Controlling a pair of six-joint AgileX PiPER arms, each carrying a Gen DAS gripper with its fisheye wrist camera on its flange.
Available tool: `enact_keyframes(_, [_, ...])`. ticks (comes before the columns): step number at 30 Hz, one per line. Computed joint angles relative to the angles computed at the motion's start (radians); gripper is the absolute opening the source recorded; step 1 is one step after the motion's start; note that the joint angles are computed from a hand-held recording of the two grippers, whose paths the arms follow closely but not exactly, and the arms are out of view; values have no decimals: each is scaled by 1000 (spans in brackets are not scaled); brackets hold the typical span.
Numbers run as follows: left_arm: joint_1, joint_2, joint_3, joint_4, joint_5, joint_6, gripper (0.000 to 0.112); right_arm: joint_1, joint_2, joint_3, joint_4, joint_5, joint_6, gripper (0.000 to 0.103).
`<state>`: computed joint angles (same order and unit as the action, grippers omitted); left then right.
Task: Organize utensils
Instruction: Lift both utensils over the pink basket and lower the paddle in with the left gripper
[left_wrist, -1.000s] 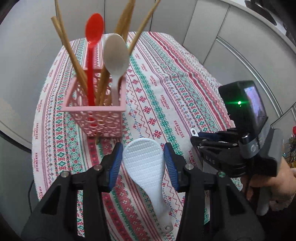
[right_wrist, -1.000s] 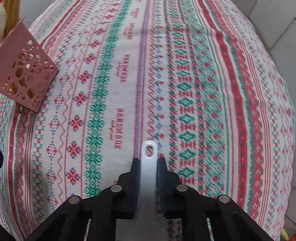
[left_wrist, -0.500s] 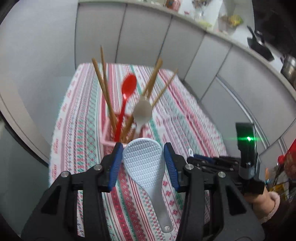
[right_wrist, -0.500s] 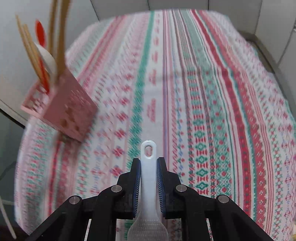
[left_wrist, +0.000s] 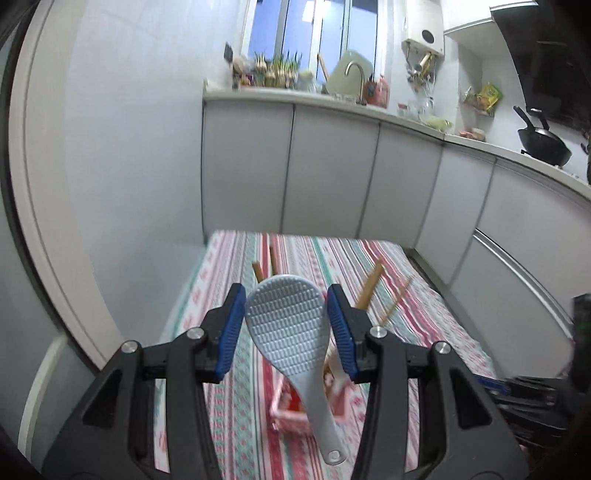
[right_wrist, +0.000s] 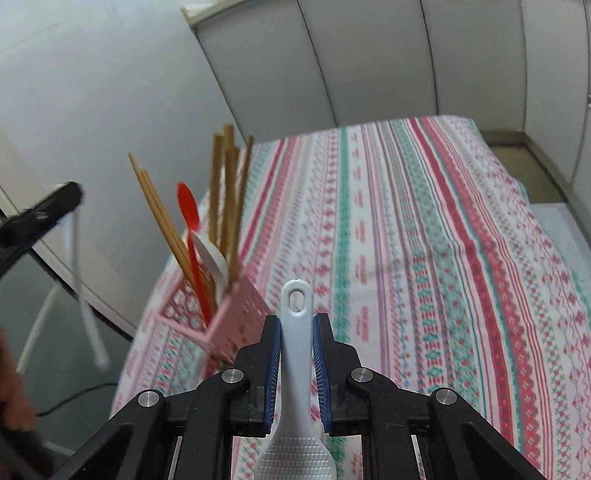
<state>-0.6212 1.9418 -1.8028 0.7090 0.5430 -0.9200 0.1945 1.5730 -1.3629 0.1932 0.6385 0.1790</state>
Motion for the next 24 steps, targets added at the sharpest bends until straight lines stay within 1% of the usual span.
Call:
enact_keyframes(1, [-6, 21, -7, 71, -15, -55, 47, -2, 4, -6, 6, 1, -2, 15])
enact_keyframes(2, [-9, 32, -15, 110, -21, -82, 47, -4, 6, -10, 11, -1, -2, 16])
enact_keyframes(4, [-21, 64, -15, 250, -47, -183, 47, -6, 12, -18, 10, -3, 2, 16])
enact_keyframes(5, [-22, 72, -18, 284, -51, -201, 47, -7, 13, -20, 7, -5, 6, 16])
enact_keyframes(7, [-33, 100, -18, 399, -58, -280, 47, -7, 13, -22, 3, -10, 9, 16])
enact_keyframes(9, [-36, 110, -5, 474, -60, -343, 47, -9, 13, -20, 0, -18, 11, 16])
enact_keyframes(11, [-34, 123, -7, 506, -57, -371, 47, -16, 12, -22, 8, -18, 4, 16])
enact_keyframes(14, [-30, 140, -11, 515, -55, -379, 47, -27, 7, -17, 22, -16, -6, 16])
enact_keyframes(17, [-24, 141, -5, 492, -59, -364, 48, -32, 2, -10, 24, -19, -9, 16])
enact_keyframes(21, [-16, 136, 1, 395, -70, -295, 48, -36, -3, -4, 26, -18, -16, 16])
enact_keyframes(24, [2, 136, -11, 267, -92, -193, 48, -34, -5, -3, 24, -18, -14, 16])
